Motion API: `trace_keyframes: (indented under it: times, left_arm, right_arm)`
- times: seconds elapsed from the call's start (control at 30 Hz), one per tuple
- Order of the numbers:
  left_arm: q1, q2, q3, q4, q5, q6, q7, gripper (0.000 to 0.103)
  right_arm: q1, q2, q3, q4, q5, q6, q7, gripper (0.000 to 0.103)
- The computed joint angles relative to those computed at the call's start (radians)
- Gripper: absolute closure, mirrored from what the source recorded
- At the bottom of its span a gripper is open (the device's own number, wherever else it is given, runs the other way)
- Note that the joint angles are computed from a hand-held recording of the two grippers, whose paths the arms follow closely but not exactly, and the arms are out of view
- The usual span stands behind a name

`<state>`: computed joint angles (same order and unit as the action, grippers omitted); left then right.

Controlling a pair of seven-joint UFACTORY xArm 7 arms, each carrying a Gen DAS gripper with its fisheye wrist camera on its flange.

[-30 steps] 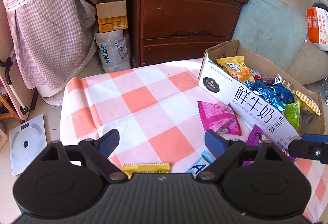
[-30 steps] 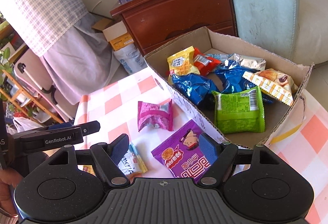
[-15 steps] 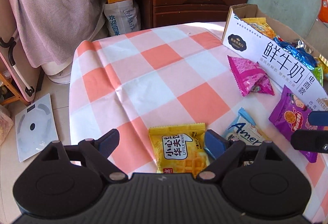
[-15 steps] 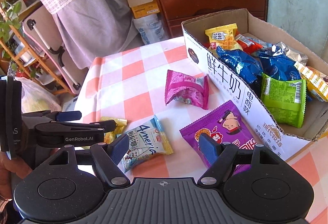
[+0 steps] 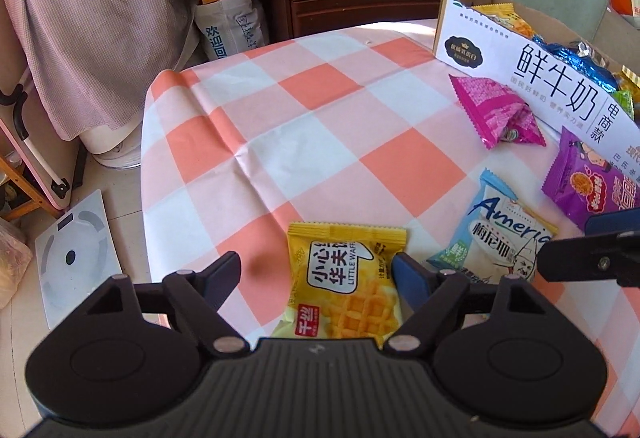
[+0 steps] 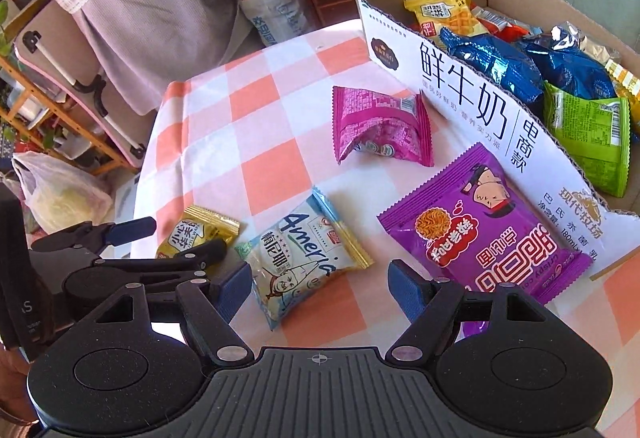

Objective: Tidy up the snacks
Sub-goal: 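Grasp the Ameri wafer pack with the right tool while the left tool grasps the yellow waffle pack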

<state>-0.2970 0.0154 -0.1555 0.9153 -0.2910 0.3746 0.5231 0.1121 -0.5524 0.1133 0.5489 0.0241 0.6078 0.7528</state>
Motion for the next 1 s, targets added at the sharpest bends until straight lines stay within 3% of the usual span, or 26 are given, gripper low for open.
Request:
trace_keyframes:
  times: [0.2,0.4,0.57,0.63,0.83,1.0]
  left_arm:
    - [0.005,0.000,0.004,0.004,-0.033,0.003,0.030,0.037]
    - [0.005,-0.006,0.005,-0.009,-0.024,-0.030,0.030,0.044]
    - [0.009,-0.004,0.007,-0.007,-0.044,-0.021,0.038,0.044]
    - [0.011,-0.006,0.008,-0.007,-0.058,-0.019,0.053,0.044]
    - [0.016,-0.002,0.010,0.000,-0.109,-0.006,0.107,0.041]
    - [0.013,0.002,0.005,-0.008,-0.101,-0.025,0.121,0.033]
  right_arm:
    - [0.004,0.040,0.002,0.007,0.054,-0.028,0.085,0.027]
    - [-0.029,0.107,0.038,0.037,-0.004,-0.063,0.196,0.032]
    - [-0.057,0.183,0.074,0.086,-0.128,-0.081,0.260,0.043]
    - [-0.066,0.207,0.085,0.107,-0.191,-0.074,0.280,0.043]
    - [-0.002,0.220,0.046,0.130,-0.149,-0.036,0.246,0.034]
    - [-0.005,0.249,0.073,0.158,-0.224,0.007,0.272,0.034]
